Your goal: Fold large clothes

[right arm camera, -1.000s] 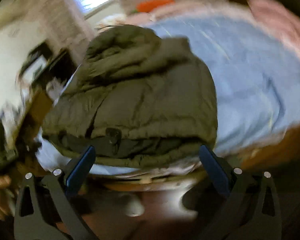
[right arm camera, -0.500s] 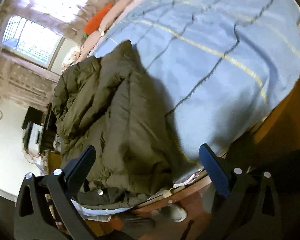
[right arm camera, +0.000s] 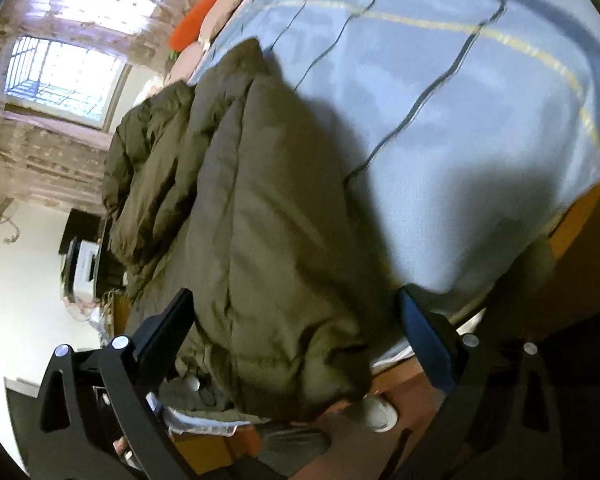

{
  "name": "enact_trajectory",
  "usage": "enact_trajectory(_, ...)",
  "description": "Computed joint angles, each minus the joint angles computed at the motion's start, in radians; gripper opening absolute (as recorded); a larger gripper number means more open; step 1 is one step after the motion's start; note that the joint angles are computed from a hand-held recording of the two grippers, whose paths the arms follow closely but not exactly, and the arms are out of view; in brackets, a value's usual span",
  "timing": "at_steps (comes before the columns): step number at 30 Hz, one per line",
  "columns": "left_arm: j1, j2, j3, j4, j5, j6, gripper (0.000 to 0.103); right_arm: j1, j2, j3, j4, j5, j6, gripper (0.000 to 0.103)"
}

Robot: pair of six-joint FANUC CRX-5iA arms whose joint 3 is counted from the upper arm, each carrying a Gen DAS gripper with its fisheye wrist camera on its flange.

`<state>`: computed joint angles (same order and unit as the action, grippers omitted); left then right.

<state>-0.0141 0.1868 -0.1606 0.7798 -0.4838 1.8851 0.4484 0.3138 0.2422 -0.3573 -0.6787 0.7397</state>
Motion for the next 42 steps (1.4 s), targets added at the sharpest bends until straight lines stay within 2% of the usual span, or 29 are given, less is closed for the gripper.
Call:
enact_trajectory(4,-0.014,0.028,0.032,-0.007,-0.02,-0.035,0.101,0.019,0.017,0.021,-0.008,-0.002,0.032,0.1)
enact_trajectory(10,-0.014,0.051,0.076,-0.071,-0.06,0.008,0.101,0.046,0.038,0.041,-0.004,0.014,0.052,0.098)
enact_trajectory(12,-0.015,0.057,0.089,-0.096,-0.066,0.03,0.101,0.051,0.048,0.053,-0.019,0.021,0.079,0.09)
enact_trajectory(15,-0.017,0.063,0.105,-0.119,-0.075,0.054,0.101,0.049,0.064,0.089,-0.055,0.009,0.144,0.05)
enact_trajectory(18,-0.018,0.065,0.102,-0.11,-0.067,0.058,0.101,0.058,0.069,0.105,-0.032,0.0,0.143,0.03)
enact_trajectory(21,-0.024,0.073,0.103,-0.112,-0.056,0.064,0.101,0.056,0.068,0.107,-0.042,0.013,0.144,0.02)
enact_trajectory(24,-0.024,0.077,0.115,-0.142,-0.065,0.084,0.101,0.033,0.066,0.117,-0.131,0.028,0.194,0.017)
enact_trajectory(32,-0.02,0.072,0.096,-0.082,-0.068,0.062,0.101,-0.057,0.067,0.171,-0.477,0.096,0.373,0.016)
enact_trajectory(36,-0.027,0.061,0.042,0.041,-0.031,-0.01,0.101,-0.091,0.084,0.203,-0.6,0.099,0.434,0.015)
enact_trajectory(40,-0.043,0.045,-0.034,0.224,0.014,-0.142,0.101,-0.121,0.111,0.246,-0.707,0.093,0.494,0.015)
enact_trajectory(42,-0.068,0.027,-0.096,0.403,0.052,-0.246,0.101,-0.141,0.116,0.254,-0.763,0.088,0.525,0.015)
